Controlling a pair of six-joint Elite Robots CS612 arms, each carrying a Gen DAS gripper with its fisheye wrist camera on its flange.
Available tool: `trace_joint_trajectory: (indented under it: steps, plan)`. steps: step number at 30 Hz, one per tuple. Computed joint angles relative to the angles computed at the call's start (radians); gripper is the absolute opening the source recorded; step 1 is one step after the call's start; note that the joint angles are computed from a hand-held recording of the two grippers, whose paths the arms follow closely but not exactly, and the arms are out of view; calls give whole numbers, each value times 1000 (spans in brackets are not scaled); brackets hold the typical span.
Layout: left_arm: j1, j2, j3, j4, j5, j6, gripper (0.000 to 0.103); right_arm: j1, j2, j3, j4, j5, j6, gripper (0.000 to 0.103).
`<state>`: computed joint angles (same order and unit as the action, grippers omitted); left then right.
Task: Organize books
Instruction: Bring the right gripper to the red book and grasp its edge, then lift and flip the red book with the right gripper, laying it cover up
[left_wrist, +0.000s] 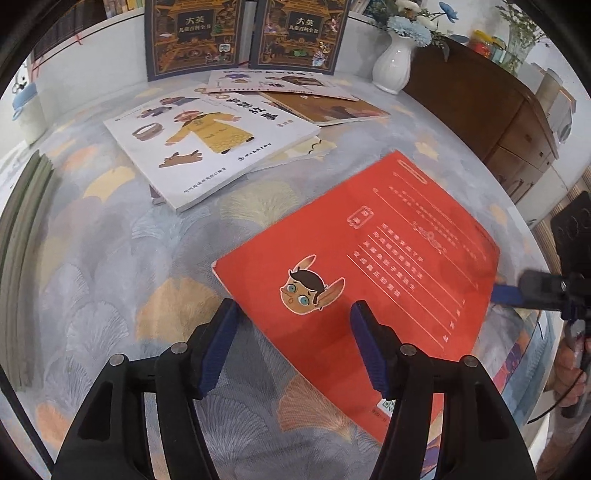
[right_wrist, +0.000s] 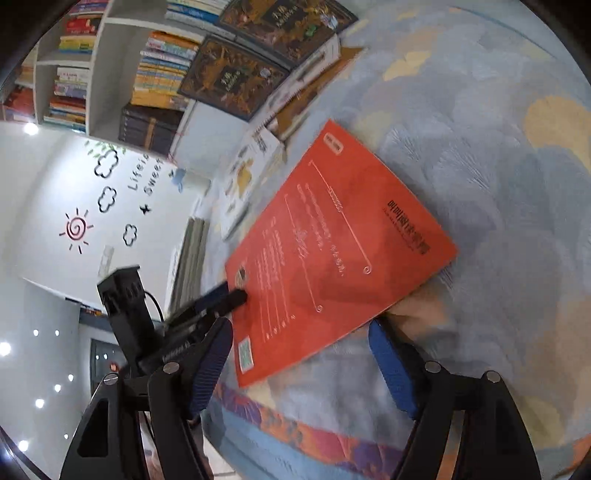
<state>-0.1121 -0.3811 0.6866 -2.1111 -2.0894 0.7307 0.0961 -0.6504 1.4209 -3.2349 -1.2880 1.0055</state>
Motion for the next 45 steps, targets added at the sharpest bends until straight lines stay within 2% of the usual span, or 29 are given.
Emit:
trace_joint_trajectory:
  steps: [3,4,6,7,9,10,13,16,19,21,23,24,25,27,28,30,35,37,40,42,45]
  plan:
    - [2,4,-9,16,-12,23,61,15,21,-18,-70,-78,6,75]
    - [3,4,-9,17,-15,27,61,13,45,-37,-146,-58,20,60]
    - [5,11,-22,32,-28,29,62,2,108,-92,-277,36,138,49]
    - [7,16,-33,47,-34,28,62,3,133,-122,-282,41,167,39]
    - [8,20,-42,57,-41,24,62,17,127,-140,-184,-43,116,22]
    - [8,18,-37,50,-40,19,62,26,123,-146,-154,-93,93,17]
    - [9,13,-33,52,-40,13,62,22,109,-135,-151,-81,90,8]
    - [14,29,-78,115,-53,-3,62,15,56,-109,-61,-74,43,8]
    - [14,19,-63,77,-32,-18,62,2,1,-79,-8,-67,26,8]
    - [18,14,-61,77,-37,-20,62,-1,-41,-66,47,-97,-3,8]
    - [22,11,-66,89,-56,-17,62,7,-103,-69,199,-193,-96,8]
    - [24,7,-61,81,-64,-16,62,10,-116,-79,244,-227,-117,8]
    - [26,2,-54,70,-76,-16,62,20,-128,-108,327,-298,-159,8]
    - [32,-3,-50,65,-108,-17,62,36,-116,-184,473,-388,-250,9]
    - [36,-4,-53,66,-120,-23,62,47,-88,-251,561,-423,-294,11]
    - [41,-5,-52,55,-130,-34,62,53,-37,-338,625,-405,-320,12]
    - [57,-6,-54,24,-111,-58,62,59,112,-572,755,-227,-409,17]
    - [66,-1,-63,19,-103,-66,62,57,157,-640,813,-131,-448,26]
    - [77,7,-76,49,-107,-73,62,68,188,-695,838,-128,-507,30]
    - [82,10,-81,72,-112,-76,62,67,190,-697,832,-123,-530,35]
    - [85,6,-66,74,-111,-84,62,59,180,-670,810,-39,-523,50]
